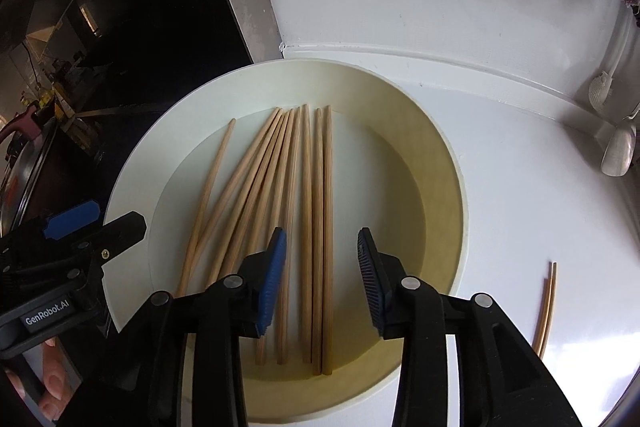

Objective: Organize utensils
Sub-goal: 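Open the left tool and the right tool to release the chopsticks, then move both open tools back over the last two chopsticks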

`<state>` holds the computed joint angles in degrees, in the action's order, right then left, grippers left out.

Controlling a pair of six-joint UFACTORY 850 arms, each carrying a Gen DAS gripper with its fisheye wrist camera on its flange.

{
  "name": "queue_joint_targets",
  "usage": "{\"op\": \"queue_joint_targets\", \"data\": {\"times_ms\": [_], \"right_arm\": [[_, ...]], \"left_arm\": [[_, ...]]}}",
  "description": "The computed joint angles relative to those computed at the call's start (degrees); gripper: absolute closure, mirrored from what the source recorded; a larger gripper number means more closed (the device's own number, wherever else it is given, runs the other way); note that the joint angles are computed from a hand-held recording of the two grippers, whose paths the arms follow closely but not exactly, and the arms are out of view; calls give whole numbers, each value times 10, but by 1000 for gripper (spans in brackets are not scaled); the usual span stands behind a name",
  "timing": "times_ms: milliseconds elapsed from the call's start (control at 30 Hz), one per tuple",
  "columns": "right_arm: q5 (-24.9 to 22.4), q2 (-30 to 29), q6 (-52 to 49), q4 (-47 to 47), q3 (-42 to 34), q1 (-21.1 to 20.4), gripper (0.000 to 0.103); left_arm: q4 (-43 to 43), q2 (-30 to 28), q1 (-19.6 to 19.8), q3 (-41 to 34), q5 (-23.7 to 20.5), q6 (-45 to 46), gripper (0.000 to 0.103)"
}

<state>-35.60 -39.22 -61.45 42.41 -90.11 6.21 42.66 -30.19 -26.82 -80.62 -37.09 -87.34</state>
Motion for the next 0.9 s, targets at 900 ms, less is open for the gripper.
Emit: {"op": "queue_joint_targets", "data": {"times_ms": [900], "right_arm": [[5, 103, -90, 64, 127, -144, 47]], "left_arm": [[3, -24, -100, -80, -48, -2, 19]]}}
